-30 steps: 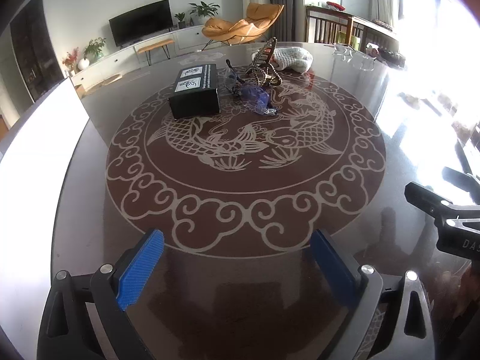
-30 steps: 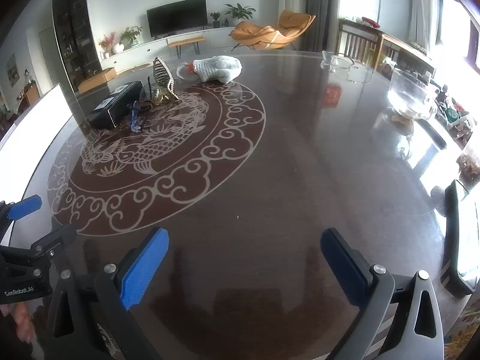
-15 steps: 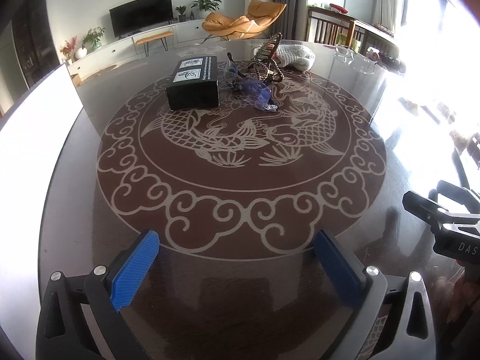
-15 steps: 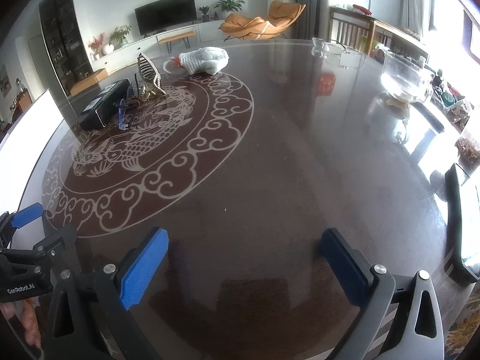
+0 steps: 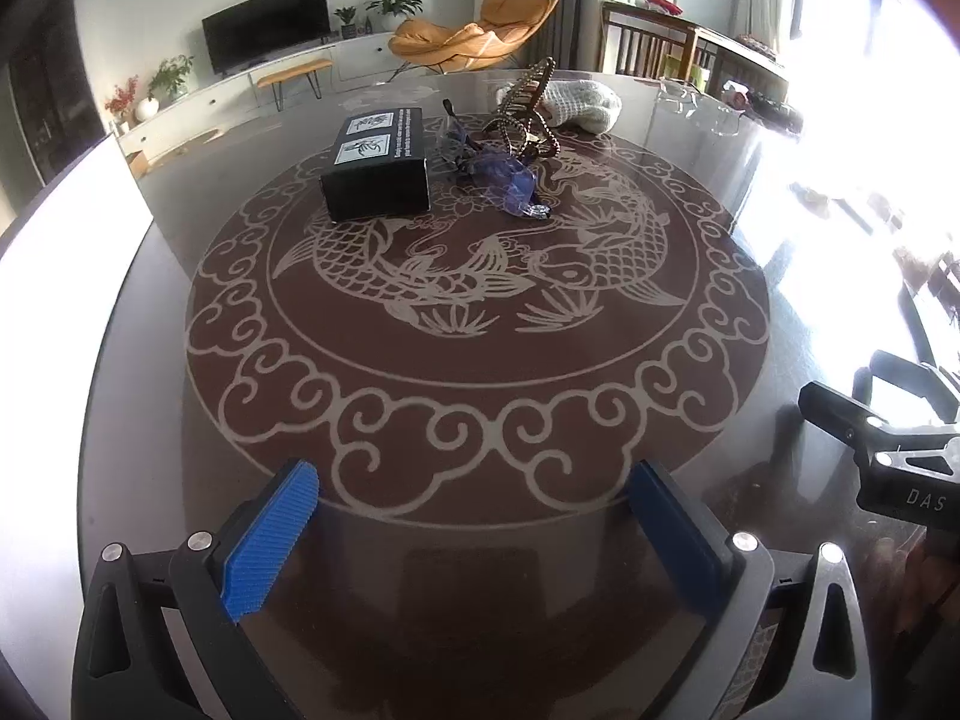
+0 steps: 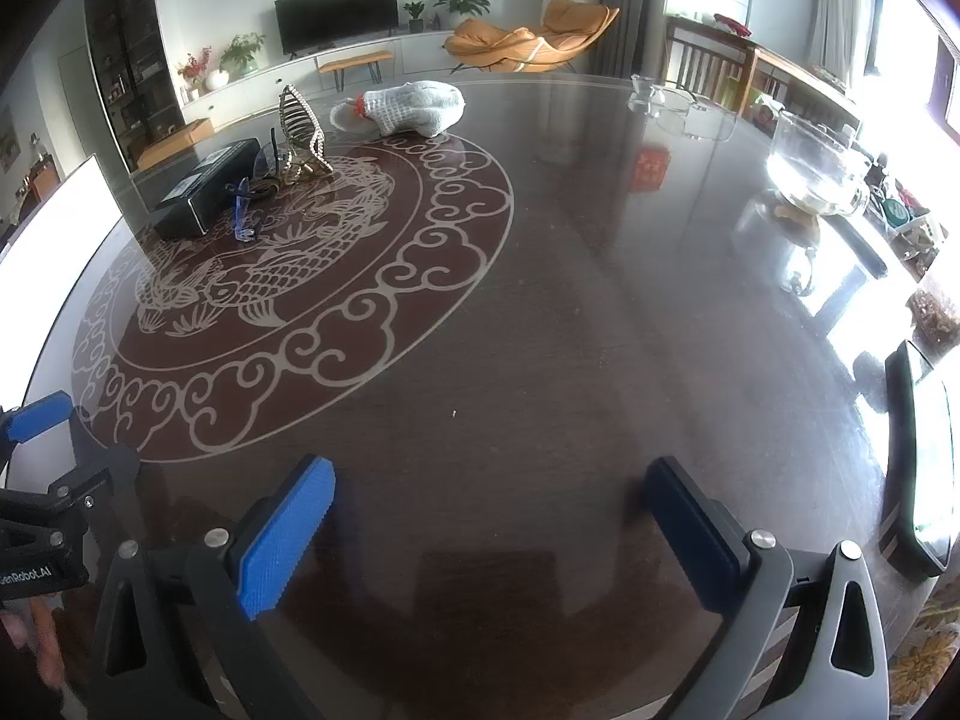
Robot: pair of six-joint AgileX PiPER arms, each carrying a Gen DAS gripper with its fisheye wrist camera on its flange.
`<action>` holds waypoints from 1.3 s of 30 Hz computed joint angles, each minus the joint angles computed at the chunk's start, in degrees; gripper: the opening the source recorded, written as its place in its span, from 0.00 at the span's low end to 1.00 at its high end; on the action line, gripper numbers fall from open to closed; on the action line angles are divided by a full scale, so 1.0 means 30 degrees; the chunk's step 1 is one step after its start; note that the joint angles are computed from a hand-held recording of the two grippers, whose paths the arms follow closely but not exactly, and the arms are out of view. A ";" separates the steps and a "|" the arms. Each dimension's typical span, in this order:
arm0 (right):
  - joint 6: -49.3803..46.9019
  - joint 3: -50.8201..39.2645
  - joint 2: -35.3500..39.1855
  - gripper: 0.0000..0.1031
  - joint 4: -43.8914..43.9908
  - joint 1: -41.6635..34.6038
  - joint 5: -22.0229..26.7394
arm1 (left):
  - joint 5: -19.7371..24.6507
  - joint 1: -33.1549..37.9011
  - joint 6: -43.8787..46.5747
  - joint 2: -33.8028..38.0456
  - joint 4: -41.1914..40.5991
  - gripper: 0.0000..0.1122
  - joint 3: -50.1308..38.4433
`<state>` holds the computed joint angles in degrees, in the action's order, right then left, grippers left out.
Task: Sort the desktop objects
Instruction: 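Close the left gripper on the black soap box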
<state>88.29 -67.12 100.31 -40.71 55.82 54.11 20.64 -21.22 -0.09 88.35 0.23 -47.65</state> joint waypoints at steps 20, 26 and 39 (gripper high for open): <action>-0.0043 0.0030 0.0007 1.00 -0.0036 -0.0036 -0.0090 | 0.9289 0.2406 0.1591 1.2509 -0.0753 0.92 -1.9842; -0.0033 0.0040 0.0000 1.00 -0.0037 -0.0036 -0.0086 | 1.1258 0.2245 0.0541 1.4608 -0.0146 0.87 -2.3807; -0.0070 0.0019 -0.0009 1.00 -0.0020 -0.0030 -0.0068 | 0.3137 0.2693 -0.2707 0.6799 0.1459 0.52 -1.0039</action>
<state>88.08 -67.06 100.28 -40.77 55.73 53.91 30.06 -13.15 -8.22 108.75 4.61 -77.76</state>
